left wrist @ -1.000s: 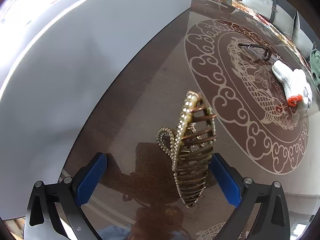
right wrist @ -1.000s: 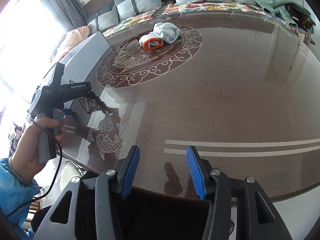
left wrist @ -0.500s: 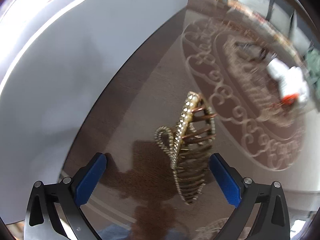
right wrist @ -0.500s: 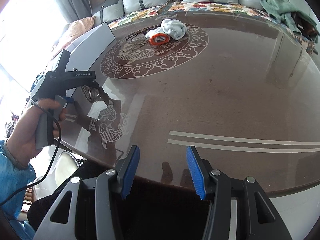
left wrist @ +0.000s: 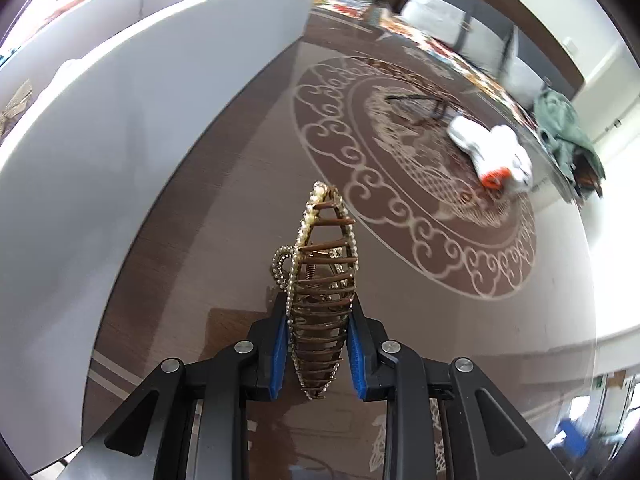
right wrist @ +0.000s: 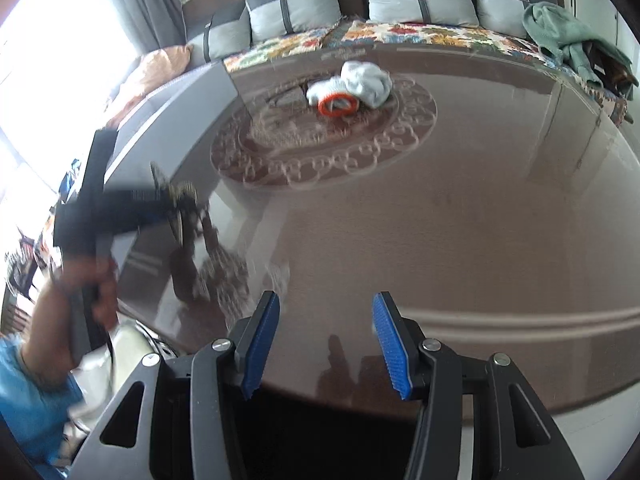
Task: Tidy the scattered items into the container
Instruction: 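Hold the ornament in the left tool while the right tool grasps a white glove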
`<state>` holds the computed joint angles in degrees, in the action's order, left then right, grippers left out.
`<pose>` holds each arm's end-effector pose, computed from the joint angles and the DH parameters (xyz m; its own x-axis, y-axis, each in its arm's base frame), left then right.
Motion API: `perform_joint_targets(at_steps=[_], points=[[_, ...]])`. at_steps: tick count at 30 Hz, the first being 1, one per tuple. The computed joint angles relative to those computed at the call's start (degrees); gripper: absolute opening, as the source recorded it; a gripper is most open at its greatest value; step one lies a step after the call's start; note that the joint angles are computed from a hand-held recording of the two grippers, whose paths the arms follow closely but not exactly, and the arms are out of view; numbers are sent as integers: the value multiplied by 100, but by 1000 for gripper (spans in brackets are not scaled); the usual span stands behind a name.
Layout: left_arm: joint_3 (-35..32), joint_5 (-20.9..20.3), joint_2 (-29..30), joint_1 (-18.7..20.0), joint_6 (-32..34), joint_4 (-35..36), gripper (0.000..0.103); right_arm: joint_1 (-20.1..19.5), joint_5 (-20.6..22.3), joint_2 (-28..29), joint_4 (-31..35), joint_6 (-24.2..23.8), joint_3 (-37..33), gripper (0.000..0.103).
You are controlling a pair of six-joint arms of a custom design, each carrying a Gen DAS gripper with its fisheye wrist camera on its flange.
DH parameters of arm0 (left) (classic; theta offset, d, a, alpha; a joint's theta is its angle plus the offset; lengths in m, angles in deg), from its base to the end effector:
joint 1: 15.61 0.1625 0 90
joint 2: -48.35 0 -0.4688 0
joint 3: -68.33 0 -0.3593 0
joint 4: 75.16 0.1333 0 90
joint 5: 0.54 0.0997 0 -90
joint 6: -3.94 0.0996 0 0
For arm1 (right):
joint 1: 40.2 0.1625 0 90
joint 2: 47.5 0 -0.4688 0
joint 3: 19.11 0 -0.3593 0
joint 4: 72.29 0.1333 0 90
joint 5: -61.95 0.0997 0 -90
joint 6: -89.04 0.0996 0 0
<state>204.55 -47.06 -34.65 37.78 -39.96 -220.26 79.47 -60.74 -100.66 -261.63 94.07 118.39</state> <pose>-0.0612 -0.4208 0.2711 -0.8427 -0.2576 -0.4728 0.0163 0.8656 -0.5005 0.2842 -0.3382 0.1250 -0.8393 -0.2204 0.4970 -0.4061 0.8619 -0.3036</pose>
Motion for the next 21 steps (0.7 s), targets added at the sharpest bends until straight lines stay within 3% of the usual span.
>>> perform_joint_targets(at_steps=[4, 9, 15, 21], points=[[5, -43, 71, 8, 352, -221, 26, -364, 339, -76, 495, 18, -674, 50], [-16, -119, 78, 63, 523, -285, 26, -978, 1033, 127, 1665, 220, -2131, 50], [-122, -210, 69, 109, 533, -70, 26, -1379, 1228, 820, 3108, 1148, -4186, 58], [-197, -245, 87, 136, 595, 71, 26, -1415, 931, 1343, 4362, 1712, -5311, 58]])
